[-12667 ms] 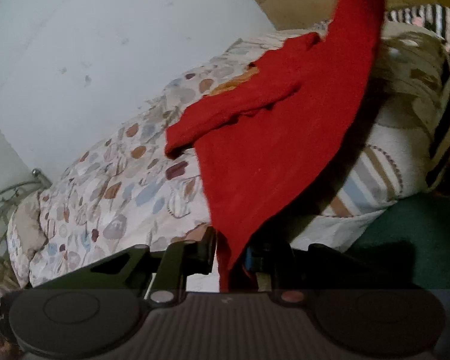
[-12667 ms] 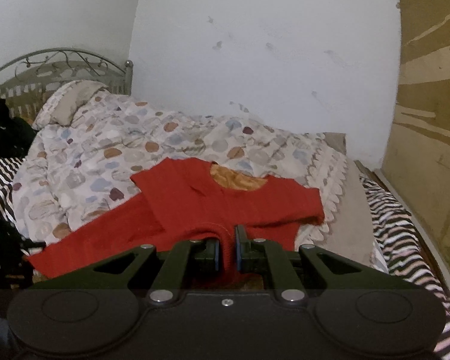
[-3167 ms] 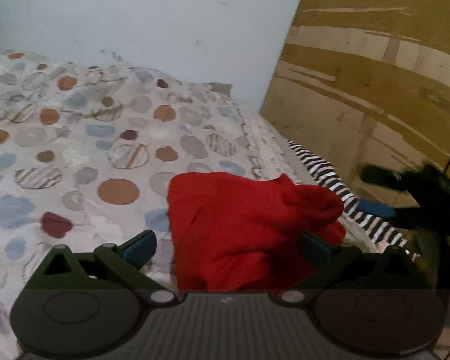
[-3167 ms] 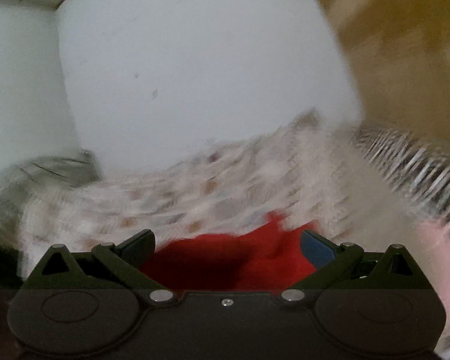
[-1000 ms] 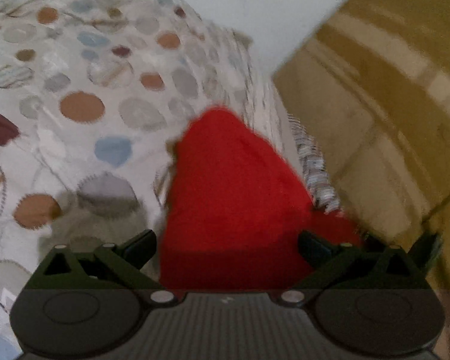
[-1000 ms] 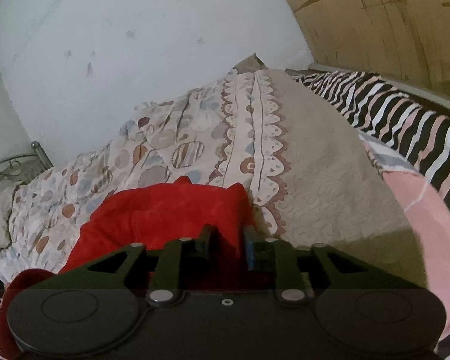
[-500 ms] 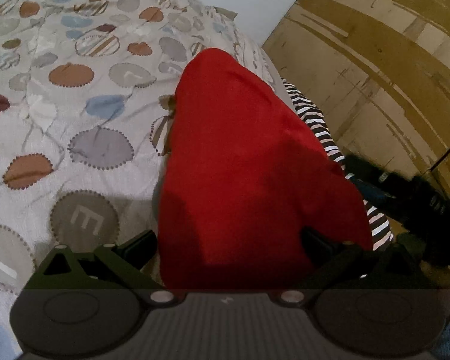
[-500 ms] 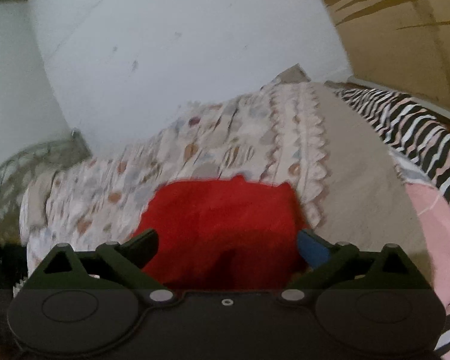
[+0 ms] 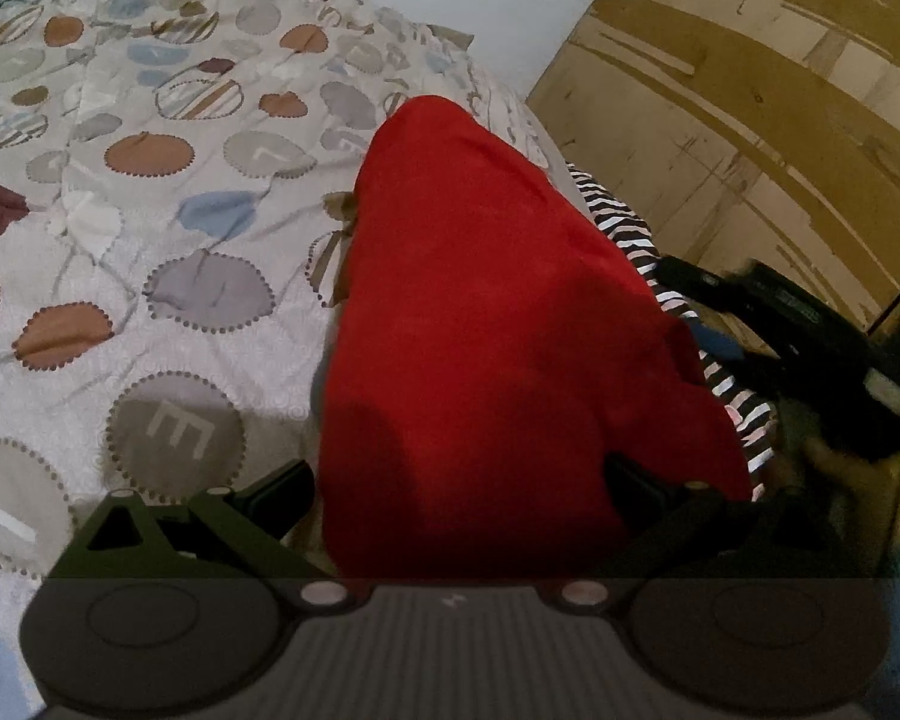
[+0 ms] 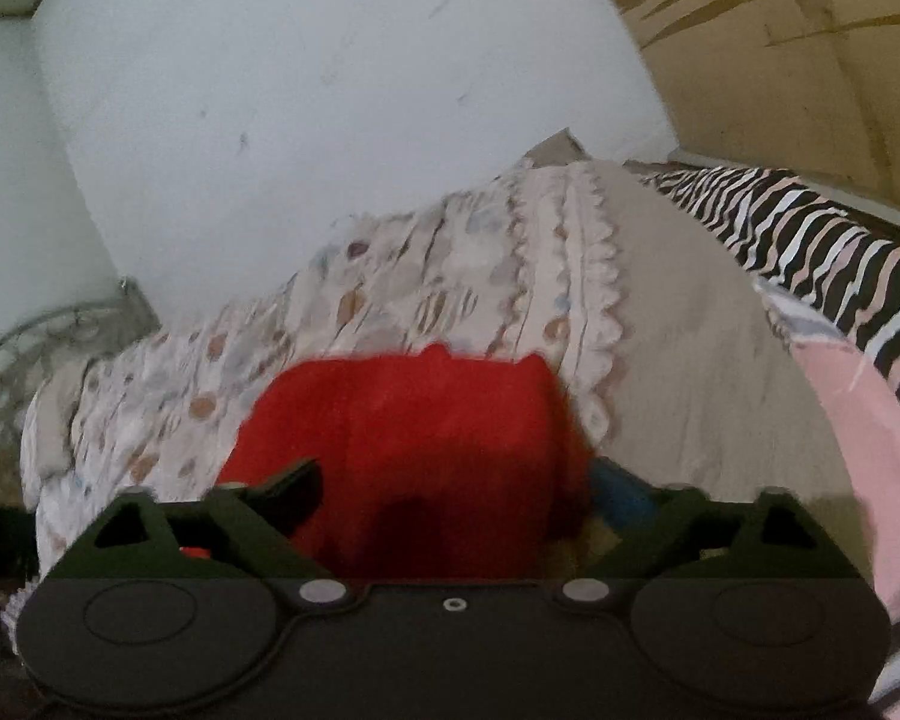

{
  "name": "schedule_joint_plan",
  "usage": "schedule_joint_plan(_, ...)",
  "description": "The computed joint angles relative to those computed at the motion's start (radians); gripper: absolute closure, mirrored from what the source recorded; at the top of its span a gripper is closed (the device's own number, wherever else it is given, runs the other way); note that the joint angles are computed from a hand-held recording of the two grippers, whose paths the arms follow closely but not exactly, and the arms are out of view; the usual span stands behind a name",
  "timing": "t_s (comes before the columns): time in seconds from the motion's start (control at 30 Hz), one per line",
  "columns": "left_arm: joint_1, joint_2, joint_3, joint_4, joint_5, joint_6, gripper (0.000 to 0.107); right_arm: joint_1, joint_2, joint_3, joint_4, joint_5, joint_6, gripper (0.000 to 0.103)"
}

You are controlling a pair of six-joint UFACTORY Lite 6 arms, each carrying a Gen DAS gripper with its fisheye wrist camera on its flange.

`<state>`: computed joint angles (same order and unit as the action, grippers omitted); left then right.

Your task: Fold small clothes

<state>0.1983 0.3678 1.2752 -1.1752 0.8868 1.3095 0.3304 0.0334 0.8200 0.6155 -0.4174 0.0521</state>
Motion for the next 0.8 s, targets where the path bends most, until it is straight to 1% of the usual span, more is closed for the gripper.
schedule_joint_plan(0.03, 0.002, 0.000, -0.003, -0.003, 0.000, 0.002, 0.004, -0.030, 0.040, 0.053, -0.030, 0.034, 0.004, 0.032)
schedule_joint_plan(0.07, 0.002, -0.001, -0.005, -0.005, 0.001, 0.002, 0.004, -0.049, 0.079, 0.104, -0.033, 0.064, -0.018, 0.038)
schedule_joint_plan(0.1, 0.004, 0.001, -0.006, -0.008, 0.004, 0.002, 0.004, -0.064, 0.122, 0.161, 0.005, 0.099, -0.081, 0.045)
schedule_joint_plan(0.13, 0.005, 0.005, -0.002, -0.008, 0.009, 0.000, 0.004, -0.080, 0.168, 0.221, 0.047, 0.137, -0.149, 0.048)
schedule_joint_plan(0.17, 0.007, 0.010, 0.003, -0.005, 0.014, -0.002, 0.004, -0.091, 0.201, 0.263, 0.058, 0.161, -0.174, 0.057)
schedule_joint_plan(0.2, 0.008, 0.016, 0.011, -0.003, 0.019, -0.007, 0.004, -0.100, 0.225, 0.295, 0.036, 0.179, -0.157, 0.070)
schedule_joint_plan(0.23, 0.007, 0.019, 0.015, -0.002, 0.021, -0.011, 0.004, -0.110, 0.247, 0.325, -0.021, 0.193, -0.099, 0.078)
schedule_joint_plan(0.27, 0.006, 0.023, 0.020, -0.004, 0.023, -0.017, 0.004, -0.117, 0.252, 0.337, -0.100, 0.197, -0.026, 0.091)
schedule_joint_plan(0.3, 0.003, 0.026, 0.023, -0.005, 0.023, -0.027, 0.004, -0.121, 0.255, 0.350, -0.170, 0.196, 0.031, 0.091)
schedule_joint_plan(0.33, -0.001, 0.032, 0.030, -0.004, 0.026, -0.042, 0.004, -0.122, 0.257, 0.366, -0.207, 0.187, 0.047, 0.092)
schedule_joint_plan(0.37, -0.007, 0.034, 0.032, -0.006, 0.024, -0.047, 0.004, -0.119, 0.259, 0.390, -0.212, 0.180, 0.021, 0.092)
schedule_joint_plan(0.47, -0.023, 0.032, 0.037, -0.007, 0.006, -0.065, 0.004, -0.108, 0.279, 0.469, -0.069, 0.170, -0.188, 0.092)
schedule_joint_plan(0.53, -0.030, 0.027, 0.034, -0.002, -0.003, -0.065, 0.004, -0.119, 0.315, 0.517, -0.004, 0.188, -0.260, 0.092)
schedule_joint_plan(0.63, -0.035, 0.015, 0.017, -0.007, -0.017, -0.038, 0.004, -0.138, 0.376, 0.545, 0.223, 0.225, -0.489, 0.092)
schedule_joint_plan(0.67, -0.038, 0.012, 0.012, -0.007, -0.021, -0.033, 0.004, -0.142, 0.387, 0.532, 0.252, 0.230, -0.506, 0.092)
schedule_joint_plan(0.7, -0.041, 0.011, 0.010, -0.007, -0.024, -0.031, 0.004, -0.146, 0.394, 0.511, 0.238, 0.231, -0.481, 0.092)
schedule_joint_plan(0.73, -0.045, 0.009, 0.007, -0.006, -0.027, -0.030, 0.004, -0.147, 0.390, 0.478, 0.183, 0.220, -0.416, 0.091)
schedule_joint_plan(0.8, -0.052, -0.004, -0.009, -0.012, -0.043, -0.019, 0.004, -0.134, 0.369, 0.425, 0.143, 0.174, -0.354, 0.083)
